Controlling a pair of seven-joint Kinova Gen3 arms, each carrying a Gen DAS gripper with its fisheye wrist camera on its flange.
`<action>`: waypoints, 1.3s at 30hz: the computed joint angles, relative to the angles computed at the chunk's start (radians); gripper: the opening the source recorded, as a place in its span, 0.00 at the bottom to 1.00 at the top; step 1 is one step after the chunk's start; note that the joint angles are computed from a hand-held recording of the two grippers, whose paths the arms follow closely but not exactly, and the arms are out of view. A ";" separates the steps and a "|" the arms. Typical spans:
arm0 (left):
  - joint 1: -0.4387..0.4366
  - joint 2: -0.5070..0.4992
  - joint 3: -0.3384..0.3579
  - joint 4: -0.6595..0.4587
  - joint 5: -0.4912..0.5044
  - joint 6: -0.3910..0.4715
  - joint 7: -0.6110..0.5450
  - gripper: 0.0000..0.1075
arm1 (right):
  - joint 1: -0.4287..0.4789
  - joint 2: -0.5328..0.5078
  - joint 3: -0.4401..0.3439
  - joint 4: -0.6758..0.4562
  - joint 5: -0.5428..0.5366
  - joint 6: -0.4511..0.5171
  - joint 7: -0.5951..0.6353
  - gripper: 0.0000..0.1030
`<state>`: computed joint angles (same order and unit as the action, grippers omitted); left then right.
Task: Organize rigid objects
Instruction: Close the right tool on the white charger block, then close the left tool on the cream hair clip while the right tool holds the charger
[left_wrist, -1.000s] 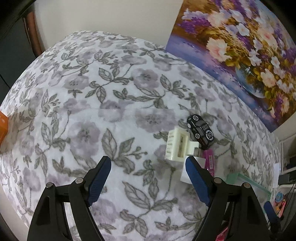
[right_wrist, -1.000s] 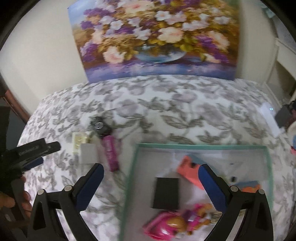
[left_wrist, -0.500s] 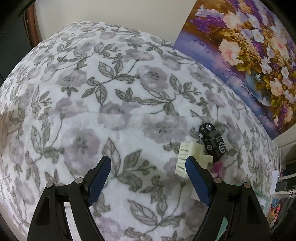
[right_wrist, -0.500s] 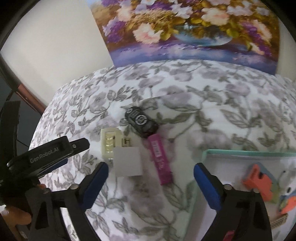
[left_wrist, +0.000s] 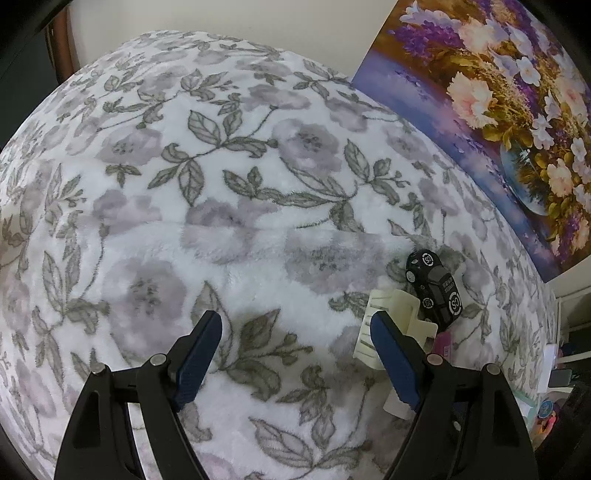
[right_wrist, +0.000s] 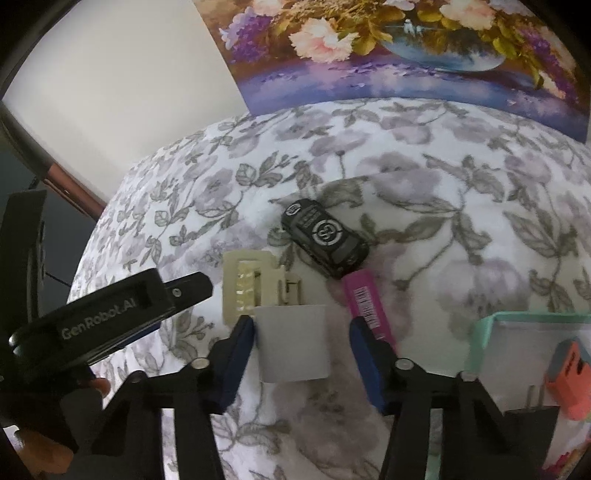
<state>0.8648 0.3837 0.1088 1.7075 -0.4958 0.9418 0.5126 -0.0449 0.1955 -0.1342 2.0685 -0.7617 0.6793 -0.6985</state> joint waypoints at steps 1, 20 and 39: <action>-0.002 0.002 -0.001 0.000 0.000 -0.004 0.001 0.77 | -0.002 0.005 -0.001 -0.001 0.000 0.002 -0.001 0.49; 0.032 0.023 -0.009 -0.043 -0.087 -0.043 0.019 0.77 | 0.065 -0.024 0.053 -0.024 0.001 0.017 -0.036 0.44; 0.067 0.135 -0.068 -0.191 -0.022 -0.004 -0.179 0.50 | 0.134 -0.022 0.082 -0.060 0.005 0.070 -0.031 0.44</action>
